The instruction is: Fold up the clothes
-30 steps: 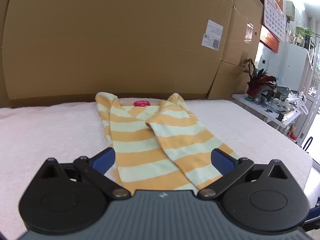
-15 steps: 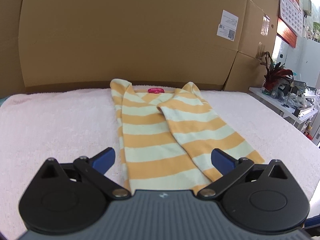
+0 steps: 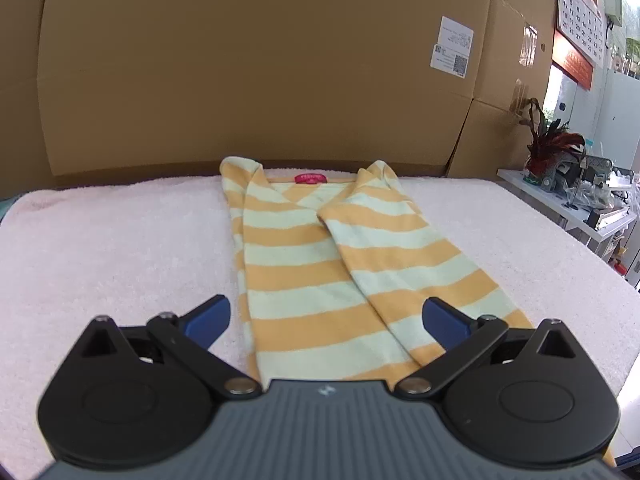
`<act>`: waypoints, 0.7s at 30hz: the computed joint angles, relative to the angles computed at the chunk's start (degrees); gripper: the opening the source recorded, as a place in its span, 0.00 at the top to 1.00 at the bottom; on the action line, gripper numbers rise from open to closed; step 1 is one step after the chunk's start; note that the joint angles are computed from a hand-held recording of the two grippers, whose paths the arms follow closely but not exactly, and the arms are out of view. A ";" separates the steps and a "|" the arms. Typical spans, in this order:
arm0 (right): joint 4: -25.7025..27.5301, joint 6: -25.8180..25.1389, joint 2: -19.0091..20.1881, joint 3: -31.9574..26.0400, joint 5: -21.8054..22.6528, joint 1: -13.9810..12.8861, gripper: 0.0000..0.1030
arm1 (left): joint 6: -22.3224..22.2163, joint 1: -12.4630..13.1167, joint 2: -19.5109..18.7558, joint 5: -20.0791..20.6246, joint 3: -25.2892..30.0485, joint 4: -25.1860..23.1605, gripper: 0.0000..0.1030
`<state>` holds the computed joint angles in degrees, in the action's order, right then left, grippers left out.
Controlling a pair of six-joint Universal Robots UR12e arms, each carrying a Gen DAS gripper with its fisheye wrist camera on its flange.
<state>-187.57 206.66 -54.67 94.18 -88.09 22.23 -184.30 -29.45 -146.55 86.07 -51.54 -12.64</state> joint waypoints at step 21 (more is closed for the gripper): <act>-6.43 -0.86 -1.20 0.04 -0.99 -2.24 0.85 | 4.93 -0.96 -1.11 3.54 2.62 -3.89 0.01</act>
<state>-194.00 205.80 -55.87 94.22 -89.08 19.99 -179.38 -30.41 -147.67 89.62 -48.92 -16.53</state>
